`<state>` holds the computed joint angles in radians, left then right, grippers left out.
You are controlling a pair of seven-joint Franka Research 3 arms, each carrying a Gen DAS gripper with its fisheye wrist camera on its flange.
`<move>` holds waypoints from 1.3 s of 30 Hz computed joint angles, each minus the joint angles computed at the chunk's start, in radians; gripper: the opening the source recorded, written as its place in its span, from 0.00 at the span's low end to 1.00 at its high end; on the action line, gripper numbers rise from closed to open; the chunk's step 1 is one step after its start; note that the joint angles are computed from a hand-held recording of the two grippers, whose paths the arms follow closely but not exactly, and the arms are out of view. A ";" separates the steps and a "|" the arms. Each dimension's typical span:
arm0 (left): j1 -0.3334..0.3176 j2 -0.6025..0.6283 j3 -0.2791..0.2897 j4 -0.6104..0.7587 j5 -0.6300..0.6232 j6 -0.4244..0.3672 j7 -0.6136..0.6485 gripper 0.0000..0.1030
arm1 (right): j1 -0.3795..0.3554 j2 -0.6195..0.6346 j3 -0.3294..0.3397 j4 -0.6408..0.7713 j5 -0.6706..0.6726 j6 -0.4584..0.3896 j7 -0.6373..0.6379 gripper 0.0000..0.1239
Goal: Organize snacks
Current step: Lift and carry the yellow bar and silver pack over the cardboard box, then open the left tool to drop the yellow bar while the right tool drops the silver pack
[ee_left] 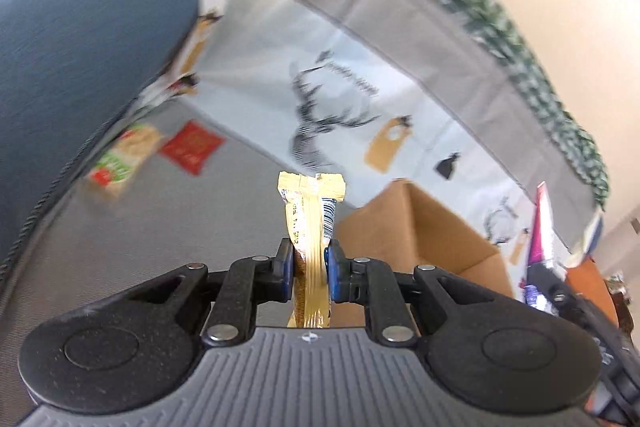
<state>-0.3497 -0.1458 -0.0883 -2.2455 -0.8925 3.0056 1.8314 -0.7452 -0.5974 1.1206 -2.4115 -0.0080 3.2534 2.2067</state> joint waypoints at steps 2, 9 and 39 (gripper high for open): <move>-0.048 0.010 0.009 0.022 -0.115 0.032 0.121 0.17 | 0.000 -0.022 -0.019 -0.038 0.022 -0.007 0.026 0.14; -0.089 0.061 -0.049 0.132 -0.512 0.048 0.517 0.17 | 0.000 -0.049 -0.065 -0.108 0.008 -0.035 0.075 0.14; -0.033 0.188 -0.228 0.260 -0.636 -0.003 0.782 0.17 | -0.046 -0.079 -0.071 -0.115 -0.190 -0.145 0.187 0.14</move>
